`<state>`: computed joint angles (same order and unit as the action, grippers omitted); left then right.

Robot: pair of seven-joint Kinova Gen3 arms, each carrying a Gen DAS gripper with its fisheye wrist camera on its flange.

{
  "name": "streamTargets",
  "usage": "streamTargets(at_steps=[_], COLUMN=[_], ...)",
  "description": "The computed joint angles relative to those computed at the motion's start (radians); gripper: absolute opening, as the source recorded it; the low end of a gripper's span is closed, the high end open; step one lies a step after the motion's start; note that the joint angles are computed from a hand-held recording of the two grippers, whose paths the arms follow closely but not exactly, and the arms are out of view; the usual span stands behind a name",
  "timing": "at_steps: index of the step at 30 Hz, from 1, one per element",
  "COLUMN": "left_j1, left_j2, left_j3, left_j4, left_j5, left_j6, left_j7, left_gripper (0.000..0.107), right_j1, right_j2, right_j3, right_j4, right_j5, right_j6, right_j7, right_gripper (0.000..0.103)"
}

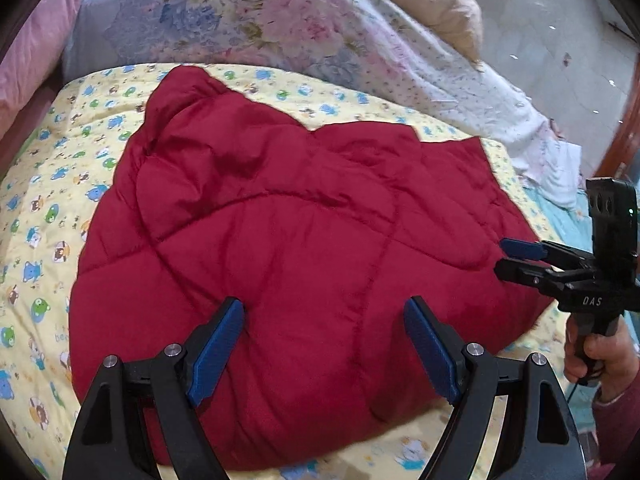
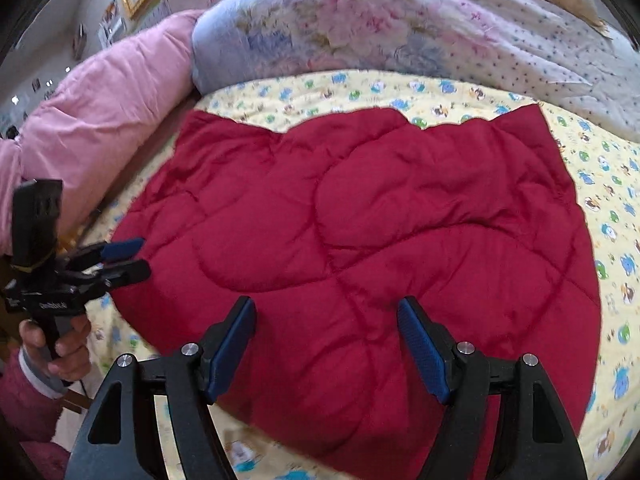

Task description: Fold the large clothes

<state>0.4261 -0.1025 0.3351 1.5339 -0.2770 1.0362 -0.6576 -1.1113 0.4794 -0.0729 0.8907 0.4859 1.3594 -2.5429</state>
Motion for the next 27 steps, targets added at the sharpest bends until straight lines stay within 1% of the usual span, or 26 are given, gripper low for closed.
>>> streamTargets(at_steps=[1, 3, 5, 10, 12, 15, 16, 18, 20, 22, 27], left_j1=[-0.003, -0.015, -0.017, 0.01, 0.022, 0.003, 0.015, 0.001, 0.002, -0.028, -0.053], left_j2=[0.007, 0.023, 0.052, 0.195, 0.245, 0.313, 0.348, 0.394, 0.43, 0.466, 0.536], left_j3=[0.0, -0.025, -0.033, -0.078, -0.112, -0.155, -0.18, -0.208, -0.236, -0.253, -0.278], left_j4=[-0.005, -0.019, -0.05, -0.222, -0.279, -0.362, -0.406, -0.466, -0.5, -0.531, -0.575], left_j5=[-0.007, 0.011, 0.001, -0.024, -0.021, 0.034, 0.03, 0.041, 0.042, 0.081, 0.117], left_j6=[0.003, -0.005, 0.012, 0.135, 0.164, 0.197, 0.22, 0.256, 0.266, 0.265, 0.258], left_j7=[0.006, -0.013, -0.023, -0.097, -0.119, -0.157, -0.151, -0.159, -0.143, -0.141, -0.142], left_gripper=[0.082, 0.082, 0.082, 0.082, 0.082, 0.082, 0.082, 0.084, 0.084, 0.084, 0.084], right_j1=[0.018, 0.047, 0.058, 0.109, 0.127, 0.156, 0.163, 0.178, 0.198, 0.221, 0.244], right_j2=[0.004, 0.012, 0.036, 0.124, 0.142, 0.139, 0.138, 0.117, 0.099, 0.082, 0.092], right_j3=[-0.001, 0.003, 0.017, 0.058, 0.079, 0.1, 0.108, 0.116, 0.112, 0.103, 0.093], right_j4=[0.001, -0.011, -0.056, -0.209, -0.235, -0.22, -0.216, -0.172, -0.133, -0.096, -0.098], right_j5=[-0.011, -0.03, -0.03, -0.059, -0.067, -0.072, -0.066, -0.06, -0.06, -0.067, -0.067], right_j6=[-0.007, -0.008, 0.027, 0.137, 0.16, 0.156, 0.159, 0.136, 0.114, 0.084, 0.09], right_j7=[0.012, 0.017, 0.027, 0.083, 0.083, 0.063, 0.052, 0.013, -0.022, -0.053, -0.067], right_gripper=[0.077, 0.077, 0.077, 0.077, 0.077, 0.077, 0.077, 0.077, 0.077, 0.077, 0.077])
